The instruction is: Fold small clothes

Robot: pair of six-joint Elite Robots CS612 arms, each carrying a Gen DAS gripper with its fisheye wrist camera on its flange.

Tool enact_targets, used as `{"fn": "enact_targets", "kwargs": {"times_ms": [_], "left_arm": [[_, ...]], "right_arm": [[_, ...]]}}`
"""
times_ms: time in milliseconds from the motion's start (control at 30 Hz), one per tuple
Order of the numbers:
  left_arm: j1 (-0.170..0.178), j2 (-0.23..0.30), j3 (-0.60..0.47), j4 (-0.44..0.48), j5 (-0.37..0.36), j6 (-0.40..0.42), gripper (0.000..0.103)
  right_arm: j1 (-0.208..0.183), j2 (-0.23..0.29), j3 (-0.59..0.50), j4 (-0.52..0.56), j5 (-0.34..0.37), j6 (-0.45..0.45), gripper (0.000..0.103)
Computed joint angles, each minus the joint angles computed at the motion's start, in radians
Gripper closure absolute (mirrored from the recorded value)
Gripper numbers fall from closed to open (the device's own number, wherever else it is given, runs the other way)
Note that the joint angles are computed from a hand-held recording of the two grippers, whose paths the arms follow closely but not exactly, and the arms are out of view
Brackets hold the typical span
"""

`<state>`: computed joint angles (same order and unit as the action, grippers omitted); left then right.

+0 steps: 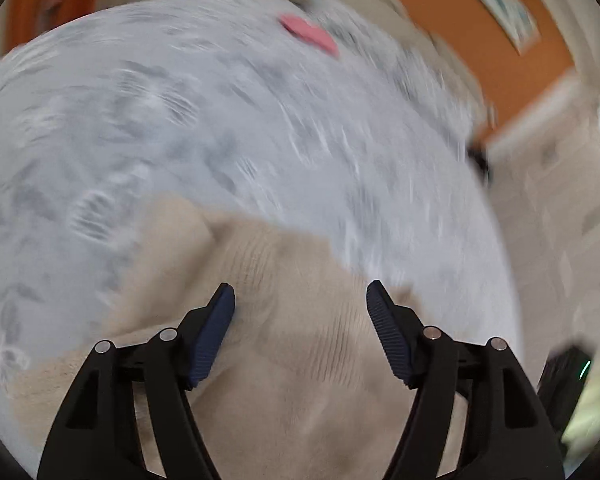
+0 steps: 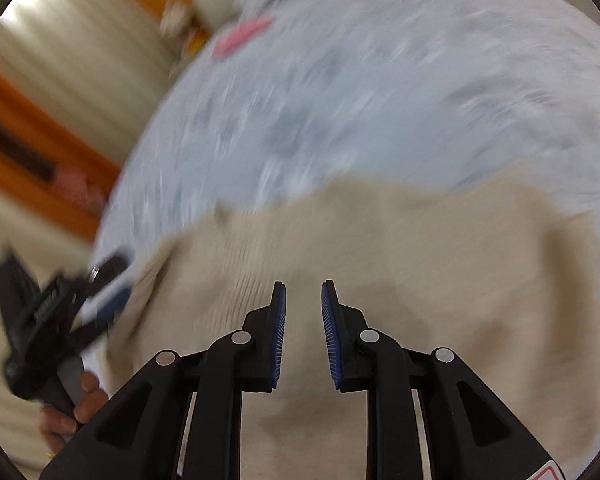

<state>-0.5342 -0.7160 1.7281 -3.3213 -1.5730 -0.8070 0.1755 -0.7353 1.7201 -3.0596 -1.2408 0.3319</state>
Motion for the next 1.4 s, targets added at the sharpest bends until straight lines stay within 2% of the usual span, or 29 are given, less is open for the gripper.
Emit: {"fn": "enact_targets", "kwargs": {"times_ms": [33,67,133,167,233,267,333,367,400,500,567,667,733,767,800,867,933,1033,1133,1167,1200,1233,1267,1300,1333,1400], "left_arm": [[-0.012,0.011,-0.018,0.063,0.011,0.061,0.035],[-0.019,0.016,-0.027,0.097,0.029,0.083,0.034],[-0.036,0.028,-0.041,0.150,0.121,0.131,0.034],[-0.039,0.030,-0.043,0.155,0.145,0.146,0.033],[-0.031,0.031,-0.054,0.160,0.147,0.140,0.031],[-0.024,0.031,-0.053,0.141,0.145,0.114,0.031],[-0.011,0.019,-0.018,0.064,0.183,0.024,0.031],[-0.005,0.005,0.001,0.062,0.241,-0.022,0.031],[-0.001,-0.001,0.014,0.050,0.270,-0.043,0.030],[0.020,-0.028,0.073,0.030,0.408,-0.207,0.025],[0.038,-0.043,0.109,0.045,0.463,-0.361,0.025],[0.054,-0.042,0.125,0.032,0.459,-0.448,0.025],[0.052,-0.041,0.128,0.010,0.448,-0.420,0.025],[0.053,-0.035,0.115,0.006,0.438,-0.392,0.025],[0.049,-0.031,0.108,-0.002,0.429,-0.363,0.025],[0.040,-0.025,0.093,-0.017,0.418,-0.292,0.024],[0.028,-0.018,0.076,-0.029,0.422,-0.240,0.023],[0.013,-0.017,0.076,-0.060,0.427,-0.185,0.023],[0.009,-0.011,0.067,-0.076,0.422,-0.138,0.021],[0.010,-0.008,0.066,-0.087,0.409,-0.129,0.021],[0.014,-0.003,0.066,-0.123,0.383,-0.117,0.021],[0.015,-0.001,0.067,-0.152,0.361,-0.107,0.020],[0.017,0.003,0.065,-0.173,0.338,-0.095,0.018],[0.018,0.006,0.061,-0.179,0.316,-0.079,0.013],[0.019,0.007,0.051,-0.152,0.295,-0.059,0.012],[0.018,0.009,0.033,-0.082,0.272,-0.042,0.012]], "right_arm": [[0.013,0.008,-0.013,0.030,-0.019,-0.029,0.083],[0.028,0.017,-0.030,0.069,-0.052,-0.065,0.083],[0.049,0.028,-0.053,0.093,-0.118,-0.135,0.084],[0.047,0.026,-0.049,0.082,-0.121,-0.147,0.082],[0.039,0.027,-0.057,0.051,-0.094,-0.138,0.069],[0.035,0.031,-0.063,0.034,-0.065,-0.129,0.062],[0.033,0.040,-0.076,0.011,-0.012,-0.126,0.062],[0.036,0.043,-0.081,0.005,-0.007,-0.129,0.062],[0.039,0.047,-0.089,0.007,0.011,-0.143,0.062],[0.051,0.057,-0.113,0.040,0.048,-0.190,0.060],[0.070,0.073,-0.148,0.084,0.033,-0.241,0.055],[0.099,0.110,-0.208,0.113,0.003,-0.293,0.052],[0.113,0.140,-0.256,0.156,-0.019,-0.324,0.064],[0.119,0.149,-0.271,0.159,-0.032,-0.335,0.076],[0.125,0.158,-0.289,0.160,-0.042,-0.350,0.093],[0.130,0.162,-0.312,0.174,-0.048,-0.343,0.097],[0.132,0.161,-0.324,0.143,-0.040,-0.332,0.098],[0.135,0.165,-0.345,0.116,-0.030,-0.318,0.098],[0.141,0.194,-0.405,0.264,-0.066,-0.328,0.094],[0.137,0.190,-0.401,0.269,-0.052,-0.312,0.092],[0.129,0.172,-0.369,0.232,-0.046,-0.286,0.083],[0.126,0.152,-0.337,0.196,-0.072,-0.278,0.075],[0.122,0.132,-0.300,0.150,-0.102,-0.276,0.060],[0.118,0.115,-0.266,0.105,-0.131,-0.273,0.054],[0.107,0.084,-0.204,0.041,-0.188,-0.260,0.053],[0.083,0.048,-0.130,-0.006,-0.279,-0.217,0.046]]}}
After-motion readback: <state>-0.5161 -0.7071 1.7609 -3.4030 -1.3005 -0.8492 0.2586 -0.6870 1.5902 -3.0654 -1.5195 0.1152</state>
